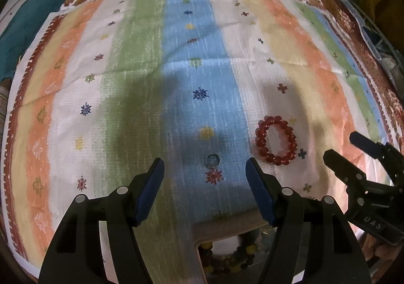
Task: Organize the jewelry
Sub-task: 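Move the left tool to the small silver ring while the right approaches the dark-red bracelet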
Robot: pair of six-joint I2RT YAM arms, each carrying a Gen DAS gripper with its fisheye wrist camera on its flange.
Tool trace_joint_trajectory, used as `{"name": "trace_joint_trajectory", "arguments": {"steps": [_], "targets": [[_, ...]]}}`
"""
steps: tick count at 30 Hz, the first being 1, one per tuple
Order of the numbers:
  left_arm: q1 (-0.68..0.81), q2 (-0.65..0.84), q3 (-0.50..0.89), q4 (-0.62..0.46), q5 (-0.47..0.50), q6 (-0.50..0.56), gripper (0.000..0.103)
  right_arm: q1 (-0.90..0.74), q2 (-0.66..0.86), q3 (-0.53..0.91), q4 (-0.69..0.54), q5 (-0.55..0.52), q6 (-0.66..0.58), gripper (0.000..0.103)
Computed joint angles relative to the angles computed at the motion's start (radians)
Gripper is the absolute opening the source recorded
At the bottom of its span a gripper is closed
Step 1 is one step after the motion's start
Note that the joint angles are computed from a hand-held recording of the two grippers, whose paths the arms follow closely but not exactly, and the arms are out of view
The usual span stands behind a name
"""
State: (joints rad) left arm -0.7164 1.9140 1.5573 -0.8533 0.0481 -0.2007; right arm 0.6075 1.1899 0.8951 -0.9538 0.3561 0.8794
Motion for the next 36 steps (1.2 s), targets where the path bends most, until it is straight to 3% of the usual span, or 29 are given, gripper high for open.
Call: {"name": "trace_joint_trajectory", "arguments": {"steps": [23, 30, 36], "targets": [[-0.010, 0.178, 0.132, -0.060, 0.009, 0.048, 0.067, -0.140, 0.165, -0.039, 0.156, -0.108, -0.118, 0.075], [-0.005, 0.226, 0.173, -0.077, 0.018, 0.056, 0.063, -0.169, 0.200, -0.051, 0.196, -0.128, -0.129, 0.075], [0.000, 0.272, 0.218, -0.104, 0.036, 0.059, 0.053, -0.190, 0.240, -0.050, 0.218, -0.136, -0.153, 0.074]]}}
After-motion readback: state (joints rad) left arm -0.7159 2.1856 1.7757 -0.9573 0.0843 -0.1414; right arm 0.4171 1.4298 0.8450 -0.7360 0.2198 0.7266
